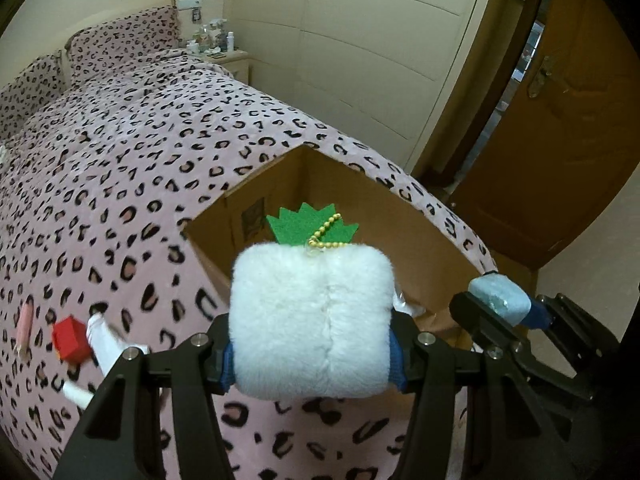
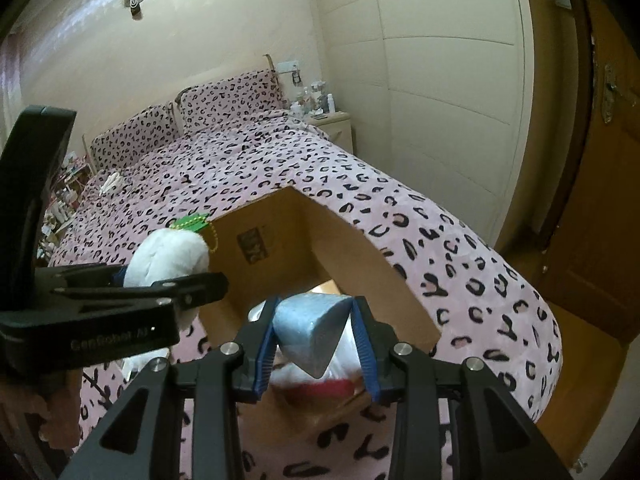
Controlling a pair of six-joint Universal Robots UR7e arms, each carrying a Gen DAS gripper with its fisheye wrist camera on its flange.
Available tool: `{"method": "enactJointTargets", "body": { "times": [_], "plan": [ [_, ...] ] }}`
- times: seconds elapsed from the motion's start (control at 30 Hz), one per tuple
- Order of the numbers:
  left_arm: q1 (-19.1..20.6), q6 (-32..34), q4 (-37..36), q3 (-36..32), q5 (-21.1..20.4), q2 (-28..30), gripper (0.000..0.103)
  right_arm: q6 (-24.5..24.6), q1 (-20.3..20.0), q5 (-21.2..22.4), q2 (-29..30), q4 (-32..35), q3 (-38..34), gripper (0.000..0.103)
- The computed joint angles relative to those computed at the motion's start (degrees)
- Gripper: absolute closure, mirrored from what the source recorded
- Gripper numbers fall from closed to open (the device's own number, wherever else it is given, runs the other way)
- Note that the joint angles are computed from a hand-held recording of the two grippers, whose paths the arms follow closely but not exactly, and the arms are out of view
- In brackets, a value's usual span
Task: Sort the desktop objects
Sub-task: 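Lower the fluffy pouch and blue sponge into the cardboard box with both tools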
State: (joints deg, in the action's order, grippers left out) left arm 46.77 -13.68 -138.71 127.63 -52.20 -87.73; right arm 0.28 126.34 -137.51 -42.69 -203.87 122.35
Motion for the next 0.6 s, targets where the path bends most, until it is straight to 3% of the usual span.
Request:
{"method": "enactJointTargets", "body": {
  "times": [0.6],
  "plan": [
    [7.05,9.23,-2.56,-10.39,-5.84,11.49,0.046,-2.15,-3.99,1.81,3.30,2.76,-4.87,0.067]
  ]
}}
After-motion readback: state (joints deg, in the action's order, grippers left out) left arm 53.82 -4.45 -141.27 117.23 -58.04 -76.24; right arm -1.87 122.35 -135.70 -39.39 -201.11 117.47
